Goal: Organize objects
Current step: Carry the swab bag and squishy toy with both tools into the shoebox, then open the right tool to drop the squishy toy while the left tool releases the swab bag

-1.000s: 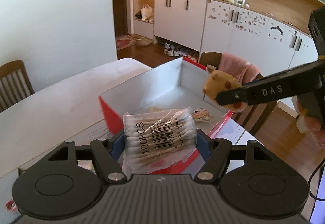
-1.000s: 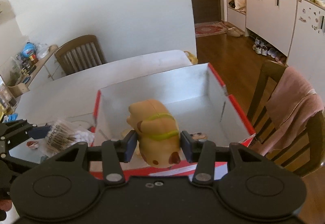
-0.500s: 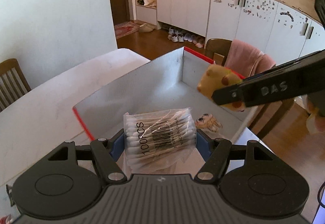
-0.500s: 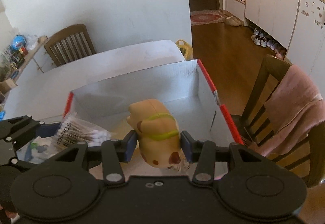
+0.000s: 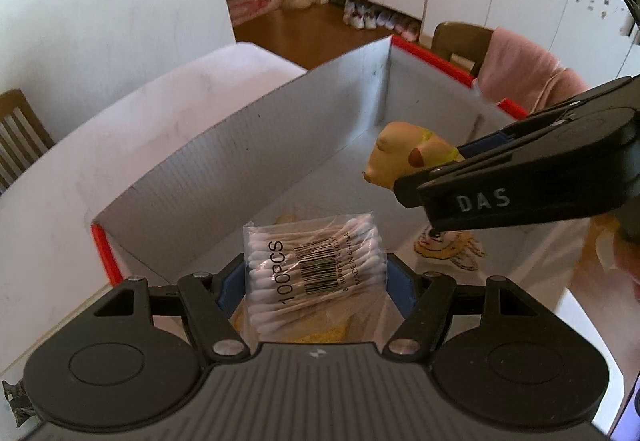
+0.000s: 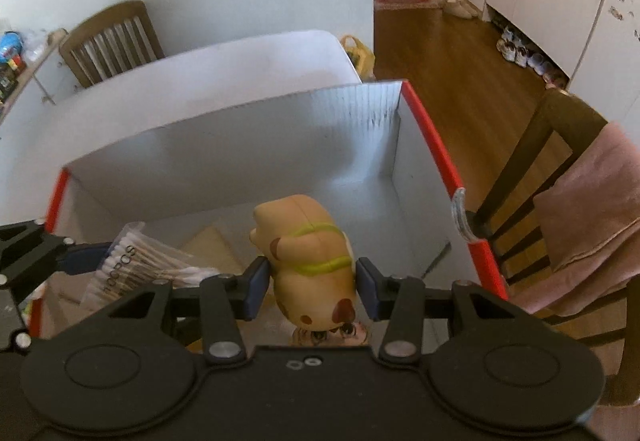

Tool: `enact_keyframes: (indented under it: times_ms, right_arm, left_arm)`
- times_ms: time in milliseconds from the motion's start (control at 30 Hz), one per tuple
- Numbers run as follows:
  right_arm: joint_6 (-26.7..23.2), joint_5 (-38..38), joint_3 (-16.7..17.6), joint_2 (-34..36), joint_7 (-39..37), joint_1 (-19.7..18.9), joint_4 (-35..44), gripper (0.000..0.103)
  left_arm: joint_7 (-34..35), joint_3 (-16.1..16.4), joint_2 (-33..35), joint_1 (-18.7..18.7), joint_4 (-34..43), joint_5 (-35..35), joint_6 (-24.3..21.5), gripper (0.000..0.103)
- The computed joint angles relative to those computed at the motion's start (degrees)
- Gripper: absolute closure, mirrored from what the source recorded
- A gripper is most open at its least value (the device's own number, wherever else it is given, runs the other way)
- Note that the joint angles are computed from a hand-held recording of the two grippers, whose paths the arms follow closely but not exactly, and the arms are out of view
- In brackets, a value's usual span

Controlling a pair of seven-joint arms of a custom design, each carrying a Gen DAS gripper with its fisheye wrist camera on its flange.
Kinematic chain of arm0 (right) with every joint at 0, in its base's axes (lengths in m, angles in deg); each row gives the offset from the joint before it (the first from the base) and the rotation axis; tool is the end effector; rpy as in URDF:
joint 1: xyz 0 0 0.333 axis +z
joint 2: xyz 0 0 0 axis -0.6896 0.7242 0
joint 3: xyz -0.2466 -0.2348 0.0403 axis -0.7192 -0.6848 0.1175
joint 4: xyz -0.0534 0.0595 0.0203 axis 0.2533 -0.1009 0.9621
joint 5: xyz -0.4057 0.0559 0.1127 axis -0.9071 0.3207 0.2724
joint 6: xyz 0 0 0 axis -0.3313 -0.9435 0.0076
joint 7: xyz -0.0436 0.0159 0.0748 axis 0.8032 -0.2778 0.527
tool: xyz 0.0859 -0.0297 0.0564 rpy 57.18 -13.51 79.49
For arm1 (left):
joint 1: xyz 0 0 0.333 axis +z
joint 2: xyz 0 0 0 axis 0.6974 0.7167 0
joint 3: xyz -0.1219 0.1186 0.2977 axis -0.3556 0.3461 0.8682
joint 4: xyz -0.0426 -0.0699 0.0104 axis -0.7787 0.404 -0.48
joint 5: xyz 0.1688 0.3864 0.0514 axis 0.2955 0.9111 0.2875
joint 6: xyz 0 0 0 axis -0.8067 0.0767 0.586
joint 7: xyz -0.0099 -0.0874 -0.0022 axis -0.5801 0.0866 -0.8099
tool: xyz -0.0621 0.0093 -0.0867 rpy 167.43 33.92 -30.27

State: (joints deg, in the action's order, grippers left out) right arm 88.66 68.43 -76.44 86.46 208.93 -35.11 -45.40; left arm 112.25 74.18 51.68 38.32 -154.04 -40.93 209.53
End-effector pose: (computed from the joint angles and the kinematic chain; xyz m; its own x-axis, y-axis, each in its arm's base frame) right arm 0.6404 0.0831 0.5408 -0.4267 -0.9033 -0.0441 -0.7712 0.3888 -0.5041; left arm 0.7402 -0.0869 0.4719 0.4135 -0.9104 -0.0166 -0.7701 -0.3399 -0.5399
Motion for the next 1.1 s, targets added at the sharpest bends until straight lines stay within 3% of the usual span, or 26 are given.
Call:
enact_keyframes:
  times_ms: [733,867,967,1100]
  right_arm:
    - [-8.5,9.2,-0.9,6.5,-4.6,-0.3,8.0,0.056]
    - [-8.2,9.1,-1.0,6.3,-4.9,-0.1,7.9,0.052]
    - [-7.9,8.1,-1.0,5.8,-4.2,0.2,7.6,0.040]
    - [-7.1,7.2,-1.0,5.3,-3.6,0.3,7.0,0.039]
  left_arm:
    - [8.9,-1.0,5.3,2.4,6.4,-9.7,-6.0,0.031]
    - [10.0,-1.1,6.0,2.6,7.3,-10.5,-6.2,0.031]
    - [10.1,-0.9,5.8,2.4,7.1,-10.4,-6.2,0.030]
    - [10.4,-0.8,5.3,2.2,6.5,-9.8,-5.7,0.030]
